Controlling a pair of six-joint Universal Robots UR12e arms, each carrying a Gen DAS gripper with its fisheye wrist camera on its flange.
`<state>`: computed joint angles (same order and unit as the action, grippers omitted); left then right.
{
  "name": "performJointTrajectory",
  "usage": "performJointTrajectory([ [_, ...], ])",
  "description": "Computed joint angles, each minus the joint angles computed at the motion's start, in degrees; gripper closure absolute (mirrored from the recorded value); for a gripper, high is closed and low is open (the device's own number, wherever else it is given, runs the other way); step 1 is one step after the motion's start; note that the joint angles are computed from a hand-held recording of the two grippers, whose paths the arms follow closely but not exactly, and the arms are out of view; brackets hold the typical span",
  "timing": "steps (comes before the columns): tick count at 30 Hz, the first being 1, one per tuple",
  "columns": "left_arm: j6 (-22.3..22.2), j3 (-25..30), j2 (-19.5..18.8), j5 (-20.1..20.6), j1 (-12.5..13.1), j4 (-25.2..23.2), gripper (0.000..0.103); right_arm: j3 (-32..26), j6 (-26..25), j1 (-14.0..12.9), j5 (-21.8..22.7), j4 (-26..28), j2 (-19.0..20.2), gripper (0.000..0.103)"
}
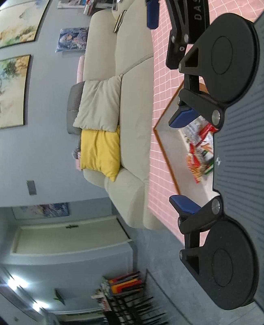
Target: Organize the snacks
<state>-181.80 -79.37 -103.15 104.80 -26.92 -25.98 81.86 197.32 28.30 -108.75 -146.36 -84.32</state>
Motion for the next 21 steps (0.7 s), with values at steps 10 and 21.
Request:
performJointTrajectory([
  [10,-4.5,-1.1,1.2,1.0,0.0,-8.7,0.015,4.1,-0.7,2.3,-3.8,-0.9,-1.2,0.004],
  [21,-6.5,-1.2,1.6,2.1,-0.2,-13.5,0.015,3.9,1.4,1.6,-1.7,4.2,-1.2,0.004],
])
